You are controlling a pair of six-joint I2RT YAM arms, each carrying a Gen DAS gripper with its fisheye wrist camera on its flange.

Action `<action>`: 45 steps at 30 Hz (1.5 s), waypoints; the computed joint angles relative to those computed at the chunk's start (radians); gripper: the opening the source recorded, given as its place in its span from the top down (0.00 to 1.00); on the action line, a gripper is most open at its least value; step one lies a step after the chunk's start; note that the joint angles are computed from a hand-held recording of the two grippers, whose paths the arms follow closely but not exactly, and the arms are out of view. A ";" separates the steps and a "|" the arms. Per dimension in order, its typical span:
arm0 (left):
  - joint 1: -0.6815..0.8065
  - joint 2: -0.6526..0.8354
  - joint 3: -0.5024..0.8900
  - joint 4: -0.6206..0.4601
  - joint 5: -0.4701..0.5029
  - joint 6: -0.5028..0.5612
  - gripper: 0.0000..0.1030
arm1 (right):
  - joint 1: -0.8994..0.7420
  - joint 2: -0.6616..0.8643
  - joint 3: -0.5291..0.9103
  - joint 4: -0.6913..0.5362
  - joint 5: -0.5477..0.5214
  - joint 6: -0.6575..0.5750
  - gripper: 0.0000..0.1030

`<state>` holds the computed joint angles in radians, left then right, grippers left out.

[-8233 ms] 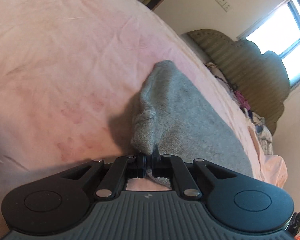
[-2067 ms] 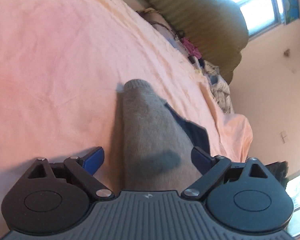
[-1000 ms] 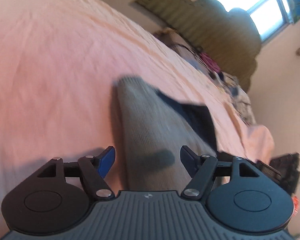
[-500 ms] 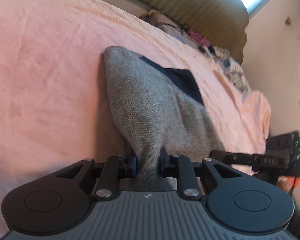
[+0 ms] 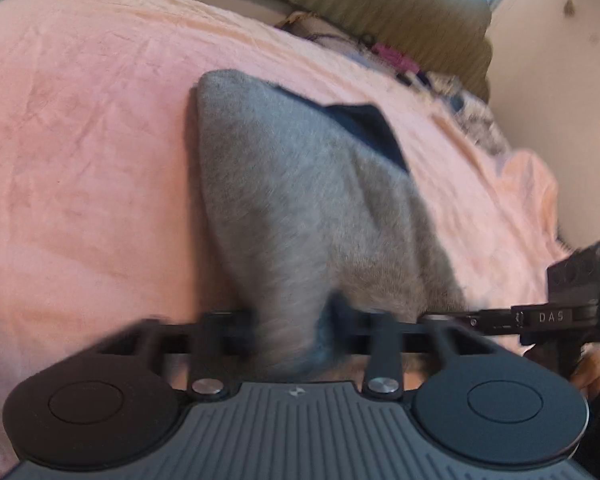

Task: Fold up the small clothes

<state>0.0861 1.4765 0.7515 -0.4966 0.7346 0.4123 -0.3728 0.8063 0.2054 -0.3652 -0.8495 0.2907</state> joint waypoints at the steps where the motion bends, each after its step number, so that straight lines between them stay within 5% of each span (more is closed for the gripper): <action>1: 0.013 -0.005 0.004 -0.030 0.004 0.030 0.82 | 0.032 0.000 -0.003 0.011 0.023 0.010 0.76; 5: 0.115 -0.038 0.021 -0.191 0.033 0.239 0.84 | 0.088 -0.140 0.014 -0.174 0.057 -0.070 0.81; 9: 0.159 -0.070 -0.016 -0.175 0.030 0.345 0.80 | -0.003 -0.211 -0.013 -0.291 -0.014 -0.169 0.82; 12: 0.204 -0.187 -0.002 -0.215 0.048 0.380 0.77 | -0.100 -0.184 0.068 -0.394 -0.041 -0.282 0.60; 13: 0.222 -0.237 -0.005 -0.202 0.073 0.369 0.76 | -0.169 -0.210 0.096 -0.424 -0.070 -0.312 0.43; 15: 0.229 -0.349 -0.045 -0.092 0.131 0.265 0.60 | -0.259 -0.223 0.145 -0.367 -0.118 -0.279 0.26; 17: 0.176 -0.434 -0.132 0.122 0.165 0.067 0.09 | -0.187 -0.174 0.165 -0.132 -0.047 -0.092 0.26; 18: 0.117 -0.446 -0.174 0.226 0.151 -0.004 0.04 | -0.112 -0.101 0.173 0.009 0.033 0.004 0.26; 21: -0.130 -0.390 -0.231 0.381 -0.094 -0.070 0.06 | 0.072 0.232 0.262 0.270 0.222 0.099 0.35; 24: -0.254 -0.280 -0.270 0.473 -0.218 -0.047 0.06 | 0.208 0.494 0.365 0.380 0.376 0.124 0.59; 26: -0.263 -0.231 -0.315 0.562 -0.249 0.000 0.06 | 0.278 0.576 0.408 0.363 0.479 0.061 0.87; 27: -0.249 -0.229 -0.346 0.600 -0.237 0.024 0.05 | 0.299 0.595 0.403 0.369 0.535 0.016 0.93; 31: -0.210 -0.225 -0.360 0.594 -0.186 0.077 0.03 | 0.168 0.601 0.350 0.414 0.391 0.006 0.98; 34: -0.206 -0.263 -0.324 0.517 -0.190 0.072 0.04 | 0.259 0.543 0.372 0.335 0.527 -0.032 0.96; 37: -0.184 -0.310 -0.301 0.463 -0.129 0.059 0.03 | 0.368 0.404 0.395 0.258 0.708 0.003 0.73; 39: -0.232 -0.288 -0.293 0.479 -0.153 0.048 0.03 | 0.408 0.348 0.387 0.307 0.701 0.017 0.67; 41: -0.304 -0.227 -0.291 0.525 -0.222 0.023 0.03 | 0.427 0.407 0.425 0.347 0.629 0.059 0.34; 43: -0.327 -0.197 -0.306 0.568 -0.243 0.028 0.02 | 0.453 0.534 0.500 0.324 0.605 0.035 0.33; 45: -0.300 -0.195 -0.302 0.538 -0.197 0.060 0.02 | 0.471 0.656 0.539 0.282 0.682 -0.022 0.42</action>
